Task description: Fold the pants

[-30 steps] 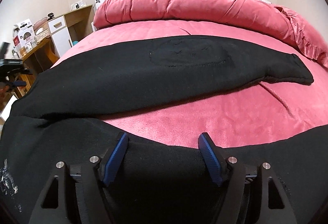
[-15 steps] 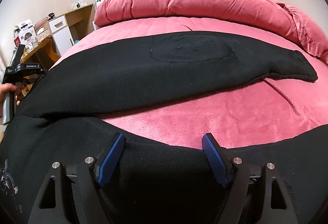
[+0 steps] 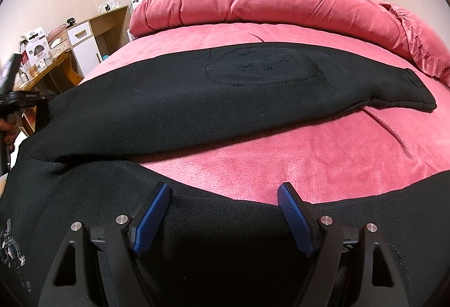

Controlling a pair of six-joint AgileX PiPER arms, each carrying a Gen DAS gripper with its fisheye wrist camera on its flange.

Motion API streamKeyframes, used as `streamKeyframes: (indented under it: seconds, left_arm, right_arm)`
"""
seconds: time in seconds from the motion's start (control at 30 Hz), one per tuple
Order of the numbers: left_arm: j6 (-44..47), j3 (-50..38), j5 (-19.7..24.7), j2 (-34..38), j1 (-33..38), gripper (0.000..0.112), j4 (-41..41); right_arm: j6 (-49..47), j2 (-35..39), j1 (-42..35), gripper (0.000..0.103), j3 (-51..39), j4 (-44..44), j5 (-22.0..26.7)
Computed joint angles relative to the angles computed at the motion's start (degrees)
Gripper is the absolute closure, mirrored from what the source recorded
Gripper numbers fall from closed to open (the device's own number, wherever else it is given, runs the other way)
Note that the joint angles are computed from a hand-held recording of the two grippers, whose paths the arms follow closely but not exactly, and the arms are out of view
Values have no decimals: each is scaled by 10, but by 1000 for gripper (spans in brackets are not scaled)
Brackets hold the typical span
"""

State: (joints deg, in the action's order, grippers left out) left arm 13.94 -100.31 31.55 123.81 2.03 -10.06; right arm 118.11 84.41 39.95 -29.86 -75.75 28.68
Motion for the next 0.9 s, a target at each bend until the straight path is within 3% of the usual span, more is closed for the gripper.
streamKeyframes:
  seconds: [0.53, 0.67, 0.9]
  left_arm:
    - [175, 220, -9, -210, 36, 100, -215]
    - [206, 247, 13, -239, 51, 100, -257]
    - [252, 302, 12, -291, 64, 100, -297]
  right_arm:
    - [-9, 2, 10, 23, -4, 13, 11]
    - [-9, 2, 10, 23, -4, 13, 11]
    - [-13, 5, 12, 23, -7, 17, 15]
